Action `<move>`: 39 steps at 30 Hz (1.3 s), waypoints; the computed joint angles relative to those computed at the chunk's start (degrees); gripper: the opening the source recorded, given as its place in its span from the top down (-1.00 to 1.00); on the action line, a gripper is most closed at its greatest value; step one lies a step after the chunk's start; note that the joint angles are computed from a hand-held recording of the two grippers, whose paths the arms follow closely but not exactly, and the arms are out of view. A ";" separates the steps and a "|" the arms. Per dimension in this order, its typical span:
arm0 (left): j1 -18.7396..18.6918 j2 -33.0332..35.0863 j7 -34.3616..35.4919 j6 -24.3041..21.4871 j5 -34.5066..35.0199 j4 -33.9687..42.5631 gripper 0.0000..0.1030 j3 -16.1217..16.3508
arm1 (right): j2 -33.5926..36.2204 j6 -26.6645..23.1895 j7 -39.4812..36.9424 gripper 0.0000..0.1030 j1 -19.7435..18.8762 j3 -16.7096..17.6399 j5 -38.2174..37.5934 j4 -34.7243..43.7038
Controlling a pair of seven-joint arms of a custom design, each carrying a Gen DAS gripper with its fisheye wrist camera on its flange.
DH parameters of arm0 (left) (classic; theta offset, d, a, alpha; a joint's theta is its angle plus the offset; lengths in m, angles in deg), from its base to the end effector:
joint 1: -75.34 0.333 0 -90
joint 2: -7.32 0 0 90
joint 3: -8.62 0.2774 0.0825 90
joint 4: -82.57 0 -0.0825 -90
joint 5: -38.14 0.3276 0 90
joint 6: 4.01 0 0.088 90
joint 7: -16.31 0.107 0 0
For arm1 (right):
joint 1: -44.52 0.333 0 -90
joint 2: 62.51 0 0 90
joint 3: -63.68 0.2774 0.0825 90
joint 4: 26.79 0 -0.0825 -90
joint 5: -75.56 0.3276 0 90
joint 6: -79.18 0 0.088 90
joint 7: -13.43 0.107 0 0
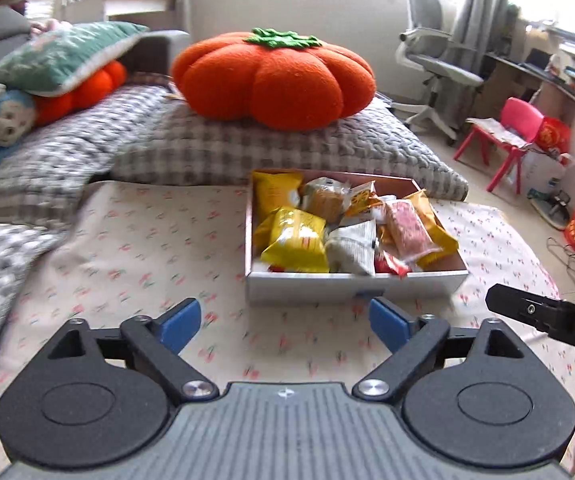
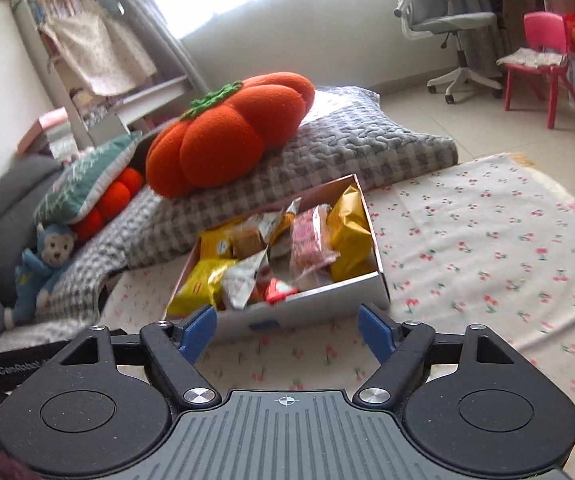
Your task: Organize snacks
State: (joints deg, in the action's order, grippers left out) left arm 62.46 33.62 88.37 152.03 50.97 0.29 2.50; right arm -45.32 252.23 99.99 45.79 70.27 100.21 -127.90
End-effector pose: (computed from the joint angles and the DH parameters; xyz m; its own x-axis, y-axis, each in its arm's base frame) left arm 0.6372 -0.2113 0.5123 -0.1798 -0.9814 0.0671 -0.6679 0.0717 -0.7408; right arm 0.6224 0.0458 0.4951 -0.0420 -0.9343 -0.3541 -0.5896 0.3093 -0.7461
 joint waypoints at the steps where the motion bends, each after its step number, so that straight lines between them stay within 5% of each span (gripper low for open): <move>1: -1.10 -2.12 -1.98 0.46 1.69 -2.16 -0.85 1.28 | -2.28 -0.20 1.68 -0.58 1.63 -1.60 -2.15 -1.86; 7: -2.56 -13.57 -11.33 1.63 10.64 -11.62 -0.99 2.55 | -14.70 -4.41 18.96 -0.94 8.37 -8.49 -23.18 -8.49; 9: -1.68 -16.29 -12.93 1.60 11.58 -13.55 -0.99 1.37 | -18.58 -3.89 25.38 -1.00 8.08 -8.06 -28.79 -11.00; 15: -0.27 -20.21 -23.96 3.44 21.75 -18.31 -0.99 0.19 | -22.75 -5.72 28.51 -1.00 6.41 -5.31 -30.92 -14.48; 19: -1.07 -19.15 -35.16 1.24 33.85 -18.49 -0.99 0.36 | -21.70 -9.33 44.33 -1.00 3.30 -2.65 -47.71 -14.84; 22: -0.91 -15.09 -27.49 -6.52 27.96 -13.62 -0.90 -2.00 | -19.70 -15.72 45.67 -1.00 4.75 -3.20 -48.10 -12.67; 24: -0.07 -14.44 -24.72 -4.72 23.22 -13.37 -0.91 -2.10 | -19.18 -15.06 45.09 -1.00 5.44 -4.37 -46.18 -12.96; 29: -2.13 -12.31 -24.97 -6.76 25.97 -10.22 -0.95 -0.34 | -17.85 -17.13 48.94 -1.00 6.28 -5.10 -51.00 -11.28; 39: -1.43 -14.61 -21.44 -4.41 21.67 -14.32 -0.99 -1.07 | -16.99 -19.70 47.07 -1.00 7.56 -6.04 -49.27 -9.98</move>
